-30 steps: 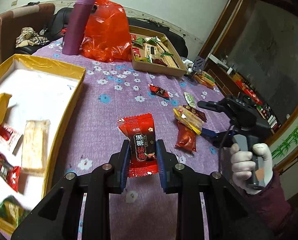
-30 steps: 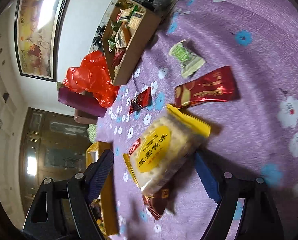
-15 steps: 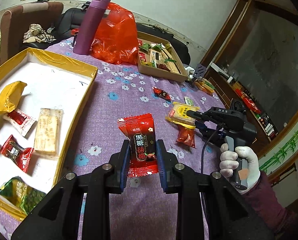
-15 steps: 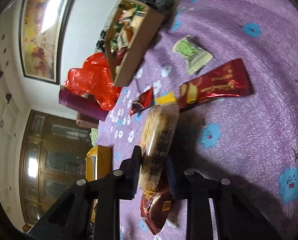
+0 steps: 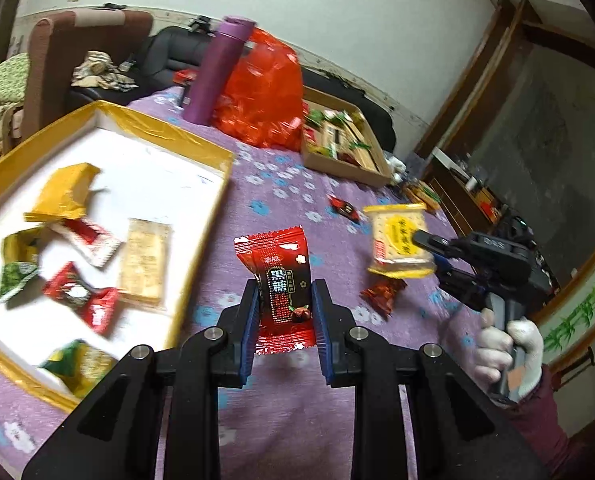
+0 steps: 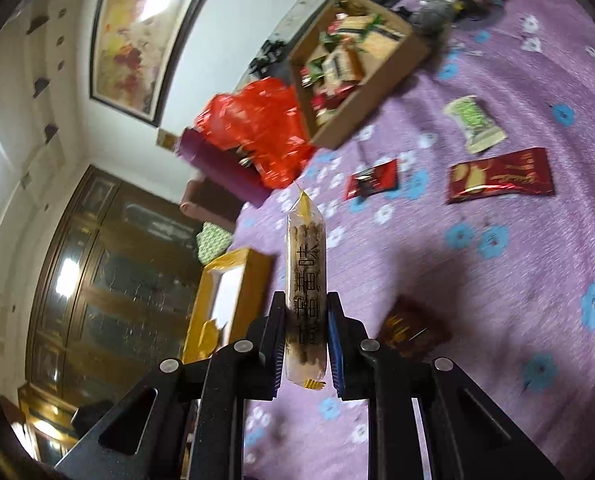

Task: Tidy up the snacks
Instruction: 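Carry the biscuit packet and red candy over the white tray and open both tools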

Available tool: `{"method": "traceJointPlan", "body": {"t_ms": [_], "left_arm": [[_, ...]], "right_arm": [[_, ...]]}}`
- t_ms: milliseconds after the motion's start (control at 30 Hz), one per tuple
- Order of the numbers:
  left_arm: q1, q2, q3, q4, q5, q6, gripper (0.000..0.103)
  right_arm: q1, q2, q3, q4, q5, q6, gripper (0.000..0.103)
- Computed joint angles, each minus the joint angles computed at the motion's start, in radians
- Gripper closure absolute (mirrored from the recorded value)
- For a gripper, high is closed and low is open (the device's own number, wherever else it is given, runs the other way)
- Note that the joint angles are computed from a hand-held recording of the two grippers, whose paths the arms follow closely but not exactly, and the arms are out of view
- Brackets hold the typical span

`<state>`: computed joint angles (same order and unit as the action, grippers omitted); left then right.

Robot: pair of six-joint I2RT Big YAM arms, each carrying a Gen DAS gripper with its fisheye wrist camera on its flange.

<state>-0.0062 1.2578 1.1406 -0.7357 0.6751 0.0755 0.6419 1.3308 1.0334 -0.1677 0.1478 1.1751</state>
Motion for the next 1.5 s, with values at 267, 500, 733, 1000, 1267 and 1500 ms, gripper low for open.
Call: {"method": "traceJointPlan", "body": {"t_ms": [267,500,733,1000,1267,1500], "left_arm": [[0.125,0.017,0.006,0.056,-0.019,-0.071,0.08],[0.202,0.064,0.017,0.092,-0.051,-0.101,0.08],[0.227,0.125,0.051,0.074,-0.045,-0.097,0.08],[0.264,0.147,0.075,0.045,0.021,-0.098,0.073],[0.29,0.145,0.078,0.033,0.086,-0.139,0.04],[0.284,0.114,0.057,0.034,0.192,-0.155,0.04]], "right_arm": [[0.06,0.084,0.129,-0.039,-0.062,-0.063,0.085],[0.095,0.241,0.32,-0.11,-0.161,-0.103,0.085],[0.114,0.423,0.543,-0.195,-0.231,-0.123,0.085],[0.122,0.623,0.806,-0.319,-0.277,-0.145,0.085],[0.129,0.728,1.021,-0.493,-0.139,-0.285,0.077],[0.139,0.578,0.836,-0.407,-0.07,-0.297,0.069]]}}
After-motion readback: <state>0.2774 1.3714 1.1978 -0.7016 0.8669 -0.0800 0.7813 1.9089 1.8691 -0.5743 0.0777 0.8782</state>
